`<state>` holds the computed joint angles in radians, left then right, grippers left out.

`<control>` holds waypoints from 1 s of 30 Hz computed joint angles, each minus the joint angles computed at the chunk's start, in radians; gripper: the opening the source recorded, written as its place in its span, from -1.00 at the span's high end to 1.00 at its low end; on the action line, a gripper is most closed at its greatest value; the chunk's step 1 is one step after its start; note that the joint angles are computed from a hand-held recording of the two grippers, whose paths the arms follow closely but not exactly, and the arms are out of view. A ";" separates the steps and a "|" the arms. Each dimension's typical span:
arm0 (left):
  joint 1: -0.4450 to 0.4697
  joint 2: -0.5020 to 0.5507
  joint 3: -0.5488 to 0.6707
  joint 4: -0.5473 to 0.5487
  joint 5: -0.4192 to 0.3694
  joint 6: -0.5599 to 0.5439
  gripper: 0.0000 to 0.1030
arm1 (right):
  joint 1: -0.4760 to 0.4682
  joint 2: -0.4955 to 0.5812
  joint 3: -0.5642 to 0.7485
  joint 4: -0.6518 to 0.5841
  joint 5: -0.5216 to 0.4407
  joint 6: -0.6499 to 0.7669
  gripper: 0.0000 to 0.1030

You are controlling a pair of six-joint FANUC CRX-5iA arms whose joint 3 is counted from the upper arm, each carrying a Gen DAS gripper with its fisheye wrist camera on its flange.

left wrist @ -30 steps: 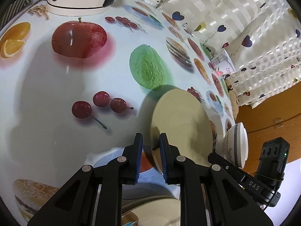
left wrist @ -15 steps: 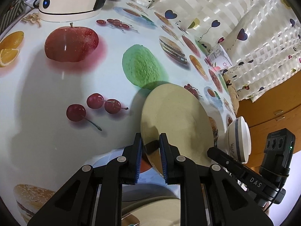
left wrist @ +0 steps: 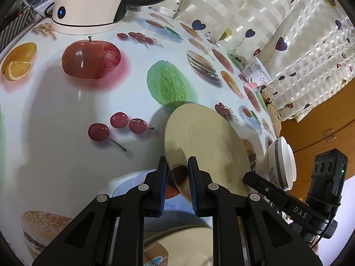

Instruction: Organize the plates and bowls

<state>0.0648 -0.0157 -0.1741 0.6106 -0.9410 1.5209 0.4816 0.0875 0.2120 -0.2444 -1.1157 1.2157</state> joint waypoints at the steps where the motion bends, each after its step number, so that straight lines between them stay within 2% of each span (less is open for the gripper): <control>1: -0.001 -0.006 -0.002 -0.004 0.003 0.001 0.64 | 0.000 -0.003 -0.002 -0.001 0.003 0.002 0.64; 15: -0.008 -0.096 -0.030 -0.046 0.023 0.027 0.64 | 0.001 -0.053 -0.025 -0.032 0.024 0.037 0.64; 30: 0.002 -0.252 -0.142 -0.065 0.051 0.058 0.64 | 0.039 -0.139 -0.090 -0.051 0.039 0.069 0.64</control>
<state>0.0668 -0.2680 -0.3163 0.5452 -0.8898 1.5786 0.5205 -0.0513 0.1221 -0.2957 -1.0771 1.2845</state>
